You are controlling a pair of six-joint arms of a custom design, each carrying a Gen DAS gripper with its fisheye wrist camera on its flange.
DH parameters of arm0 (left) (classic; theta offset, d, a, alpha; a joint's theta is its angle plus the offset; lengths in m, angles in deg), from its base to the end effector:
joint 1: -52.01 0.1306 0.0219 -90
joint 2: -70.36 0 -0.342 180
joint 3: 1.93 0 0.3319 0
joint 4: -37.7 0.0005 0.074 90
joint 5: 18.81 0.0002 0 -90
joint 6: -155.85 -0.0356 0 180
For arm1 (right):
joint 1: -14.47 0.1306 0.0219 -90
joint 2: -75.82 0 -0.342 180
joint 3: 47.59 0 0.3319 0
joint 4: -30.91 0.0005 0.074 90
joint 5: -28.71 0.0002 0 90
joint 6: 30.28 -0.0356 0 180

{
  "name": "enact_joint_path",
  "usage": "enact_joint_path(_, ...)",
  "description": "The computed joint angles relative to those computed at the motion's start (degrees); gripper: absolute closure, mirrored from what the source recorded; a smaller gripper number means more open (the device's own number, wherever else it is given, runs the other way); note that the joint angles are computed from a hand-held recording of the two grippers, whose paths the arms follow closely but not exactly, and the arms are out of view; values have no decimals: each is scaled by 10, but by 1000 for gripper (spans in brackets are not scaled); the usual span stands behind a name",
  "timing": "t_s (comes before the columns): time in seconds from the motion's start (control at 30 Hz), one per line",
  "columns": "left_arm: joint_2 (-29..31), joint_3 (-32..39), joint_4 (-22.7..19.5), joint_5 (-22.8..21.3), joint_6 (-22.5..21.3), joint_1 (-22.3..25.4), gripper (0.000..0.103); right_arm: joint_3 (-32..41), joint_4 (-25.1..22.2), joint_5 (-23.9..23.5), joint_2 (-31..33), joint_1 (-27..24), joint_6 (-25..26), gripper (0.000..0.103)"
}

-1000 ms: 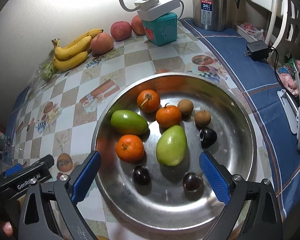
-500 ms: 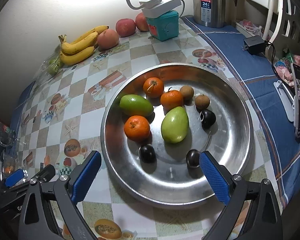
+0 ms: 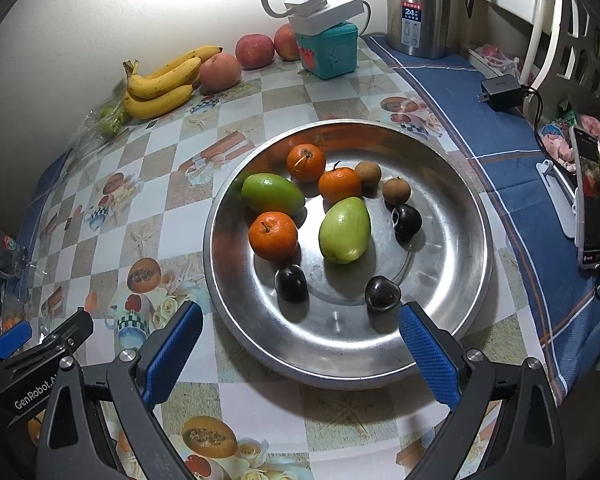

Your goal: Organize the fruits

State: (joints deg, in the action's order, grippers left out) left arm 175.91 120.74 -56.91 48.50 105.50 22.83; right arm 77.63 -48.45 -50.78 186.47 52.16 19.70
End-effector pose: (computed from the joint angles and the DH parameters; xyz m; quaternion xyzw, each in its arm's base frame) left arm 0.4026 -0.2097 0.4534 -0.1103 0.9686 0.1009 0.1986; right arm 0.4078 0.3063 0.4354 0.0397 0.9712 0.0667 0.2253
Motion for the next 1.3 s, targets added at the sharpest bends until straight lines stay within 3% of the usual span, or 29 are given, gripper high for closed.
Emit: enact_joint_path(1.3,-22,-14,7,-8,8,0,0,-14,14,16,-20,9,-8,4)
